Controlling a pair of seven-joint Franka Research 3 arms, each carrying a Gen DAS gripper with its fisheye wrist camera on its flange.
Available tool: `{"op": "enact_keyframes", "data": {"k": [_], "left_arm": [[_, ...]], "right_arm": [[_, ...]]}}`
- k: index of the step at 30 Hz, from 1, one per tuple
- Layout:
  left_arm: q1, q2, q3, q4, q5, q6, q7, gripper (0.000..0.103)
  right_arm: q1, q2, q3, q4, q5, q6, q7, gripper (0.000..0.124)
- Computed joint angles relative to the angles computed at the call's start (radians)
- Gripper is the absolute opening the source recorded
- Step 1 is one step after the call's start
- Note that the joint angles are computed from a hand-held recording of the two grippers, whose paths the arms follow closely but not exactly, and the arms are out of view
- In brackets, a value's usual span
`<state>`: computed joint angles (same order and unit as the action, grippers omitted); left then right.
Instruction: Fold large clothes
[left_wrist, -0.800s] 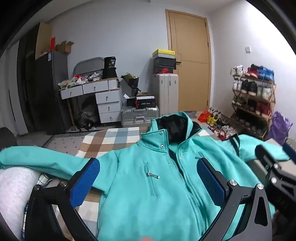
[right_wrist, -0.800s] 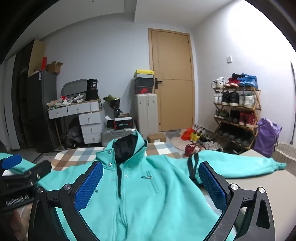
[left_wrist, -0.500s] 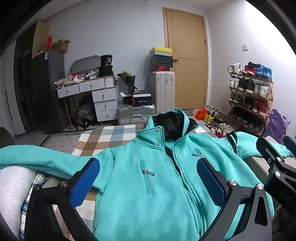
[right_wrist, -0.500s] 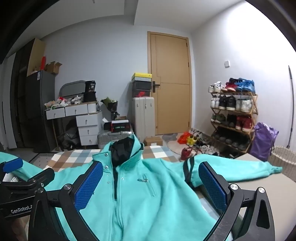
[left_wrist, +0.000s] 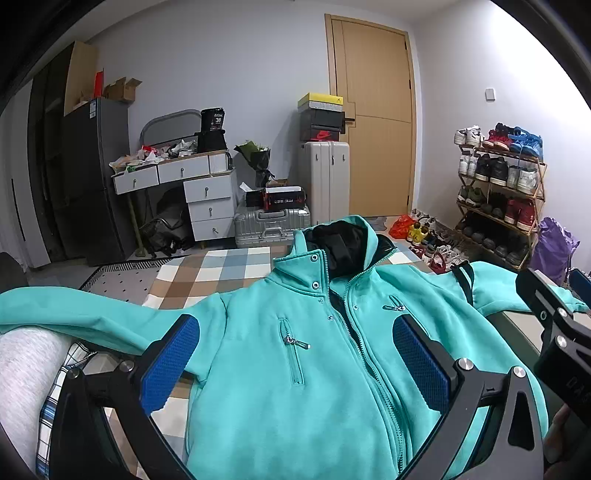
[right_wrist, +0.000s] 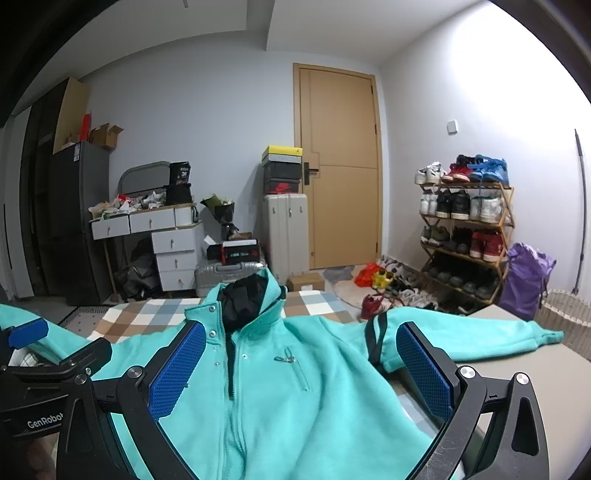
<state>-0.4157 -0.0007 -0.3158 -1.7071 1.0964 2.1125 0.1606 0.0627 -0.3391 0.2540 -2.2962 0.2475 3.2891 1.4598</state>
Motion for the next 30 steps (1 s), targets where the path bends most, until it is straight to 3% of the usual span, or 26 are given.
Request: {"op": "enact_keyframes", "data": {"k": [13,20,30], "left_arm": [[-0.005,-0.007,-0.004,-0.007,0.027,-0.025,-0.06,0.102],[-0.007,0.001,-0.006,0.0,0.035,-0.032,-0.045,0.102],[-0.014,0.006,-0.003,0.004,0.053,-0.037,-0.045,0.102]], "right_arm": [[0.007,0.004,-0.002,0.004,0.002,0.0,0.013,0.103],[0.083,0.011,-0.068,0.008,0.009,-0.009,-0.007,0.103],[0.087,0.014,-0.07,0.005,0.019,-0.001,-0.014,0.103]]}}
